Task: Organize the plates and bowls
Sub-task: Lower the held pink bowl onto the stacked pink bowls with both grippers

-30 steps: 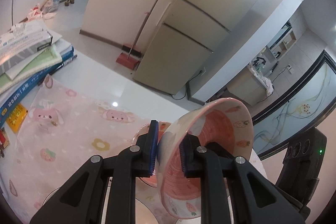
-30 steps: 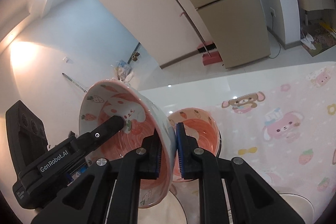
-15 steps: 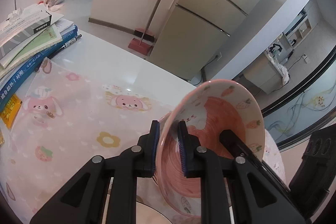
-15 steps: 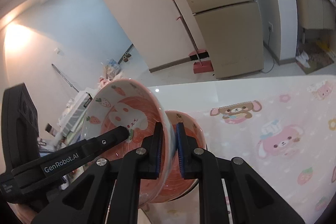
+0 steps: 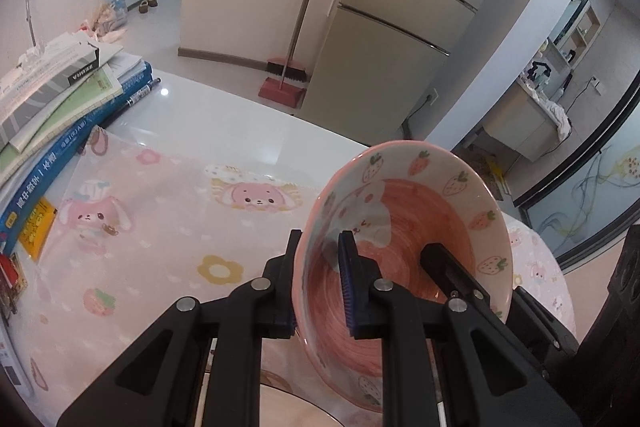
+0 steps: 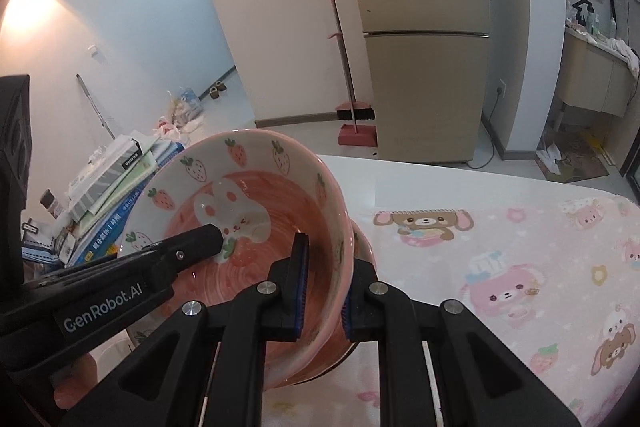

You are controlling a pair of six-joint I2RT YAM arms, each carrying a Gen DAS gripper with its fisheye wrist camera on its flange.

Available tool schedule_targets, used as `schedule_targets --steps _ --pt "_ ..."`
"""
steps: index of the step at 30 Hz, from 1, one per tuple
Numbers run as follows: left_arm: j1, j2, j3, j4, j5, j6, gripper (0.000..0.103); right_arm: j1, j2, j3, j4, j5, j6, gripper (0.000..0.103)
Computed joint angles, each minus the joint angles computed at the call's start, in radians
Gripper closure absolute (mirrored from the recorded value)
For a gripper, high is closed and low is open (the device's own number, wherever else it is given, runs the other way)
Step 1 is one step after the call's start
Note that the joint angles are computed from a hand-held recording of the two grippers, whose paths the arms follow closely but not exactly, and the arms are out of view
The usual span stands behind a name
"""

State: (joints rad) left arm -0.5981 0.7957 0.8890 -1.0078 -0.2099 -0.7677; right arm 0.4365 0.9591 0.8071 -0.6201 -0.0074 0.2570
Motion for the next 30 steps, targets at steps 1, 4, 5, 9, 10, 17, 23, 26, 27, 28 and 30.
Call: schedule_targets --steps 1,4,5,9,10,17,23,26,27,28,30 --pt "-0.017 0.007 0.004 -0.004 -0.021 -0.005 0.088 0.003 0.003 -0.001 0.0 0.01 -0.01 0.087" --pt "-0.061 0.026 0.006 -0.01 -0.079 -0.016 0.088 0.008 0.009 -0.001 -0.004 0.019 -0.026 0.087" --pt "-0.065 0.029 0.004 -0.009 -0.091 -0.016 0.088 -0.022 0.011 -0.003 -0.001 -0.032 -0.027 0.087" --pt "-0.012 0.009 -0.029 0.021 -0.048 0.012 0.088 -0.099 0.013 -0.016 0.008 -0.155 -0.061 0.088" --pt "0.009 0.004 -0.039 0.031 -0.024 0.025 0.088 -0.101 0.012 -0.014 0.005 -0.148 -0.066 0.088" --pt "0.04 0.013 -0.052 0.051 0.02 0.044 0.088 -0.115 0.017 -0.003 -0.017 -0.131 -0.095 0.087" --pt "0.031 0.015 -0.051 0.047 0.011 0.042 0.088 -0.091 0.028 0.005 -0.021 -0.105 -0.091 0.088" --pt "0.015 0.023 -0.048 0.041 -0.006 0.04 0.088 -0.081 0.037 0.014 -0.031 -0.099 -0.088 0.088" --pt "0.004 0.029 -0.045 0.039 -0.014 0.035 0.088 -0.079 0.041 0.021 -0.04 -0.097 -0.089 0.087" --pt "-0.007 0.034 -0.04 0.036 -0.023 0.031 0.088 -0.075 0.05 0.033 -0.056 -0.095 -0.09 0.087" --pt "-0.025 0.042 -0.027 0.026 -0.035 0.022 0.088 -0.083 0.067 0.058 -0.094 -0.107 -0.088 0.087"
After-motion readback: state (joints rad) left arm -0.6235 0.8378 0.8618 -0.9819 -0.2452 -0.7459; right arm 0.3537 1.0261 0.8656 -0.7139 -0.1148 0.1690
